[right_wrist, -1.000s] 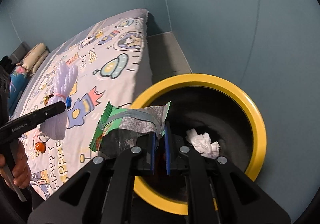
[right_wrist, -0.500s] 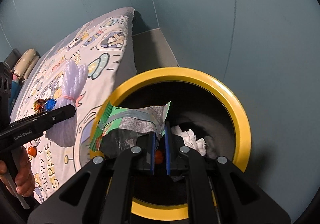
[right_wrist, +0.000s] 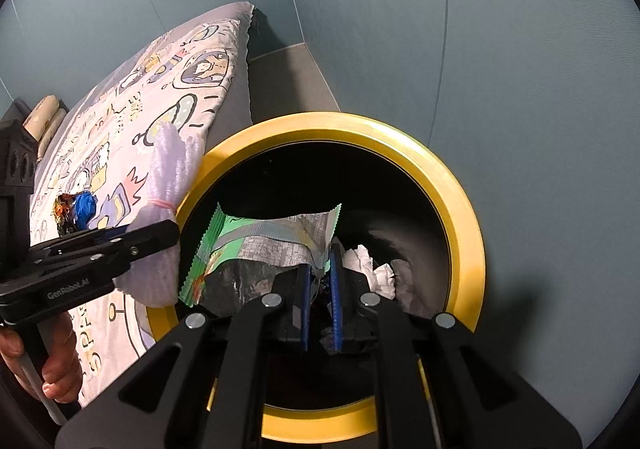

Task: Collect trash
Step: 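Open both tools to drop the mesh roll and wrapper into the bin, then move both tools back down to the trash on the bed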

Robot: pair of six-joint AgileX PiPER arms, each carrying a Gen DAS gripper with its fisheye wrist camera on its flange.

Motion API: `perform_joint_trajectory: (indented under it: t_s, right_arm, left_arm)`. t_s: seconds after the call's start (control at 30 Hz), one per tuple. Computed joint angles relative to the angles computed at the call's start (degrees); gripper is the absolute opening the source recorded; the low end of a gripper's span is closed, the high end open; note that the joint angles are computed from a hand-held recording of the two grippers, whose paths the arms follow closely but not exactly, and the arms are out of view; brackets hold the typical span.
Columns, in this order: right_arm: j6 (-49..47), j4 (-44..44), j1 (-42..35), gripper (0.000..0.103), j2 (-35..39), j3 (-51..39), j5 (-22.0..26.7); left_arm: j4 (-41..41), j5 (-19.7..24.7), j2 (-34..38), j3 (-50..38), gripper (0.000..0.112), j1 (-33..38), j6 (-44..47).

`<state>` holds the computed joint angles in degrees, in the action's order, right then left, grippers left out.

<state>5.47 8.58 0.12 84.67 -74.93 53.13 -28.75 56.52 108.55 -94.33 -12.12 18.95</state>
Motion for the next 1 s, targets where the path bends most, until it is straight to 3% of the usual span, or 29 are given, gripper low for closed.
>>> perform_joint_trajectory:
  t_s: [0.17, 0.27, 0.33, 0.37, 1.0]
  right_arm:
    - [0.2, -0.09, 0.14, 0.009, 0.23, 0.04, 0.02]
    - [0.02, -0.11, -0.15, 0.012, -0.03, 0.24, 0.18]
    - [0.36, -0.08, -0.4, 0.033, -0.12, 0.28, 0.14]
    - [0.25, 0.21, -0.76, 0.037, -0.42, 0.59, 0.02]
    - [4.14, -2.12, 1.42, 0.04, -5.05, 0.18, 0.74]
  left_arm:
    - [0.73, -1.41, -0.27, 0.65, 0.035, -0.9, 0.08]
    - [0.09, -0.93, -0.11, 0.56, 0.044, -0.68, -0.42]
    - [-0.33, -1.11, -0.34, 0.9, 0.05, -0.48, -0.51]
    - [-0.47, -1.19, -0.45, 1.07, 0.051, -0.43, -0.5]
    - [-2.94, -2.3, -9.01, 5.36, 0.068, 6.36, 2.37]
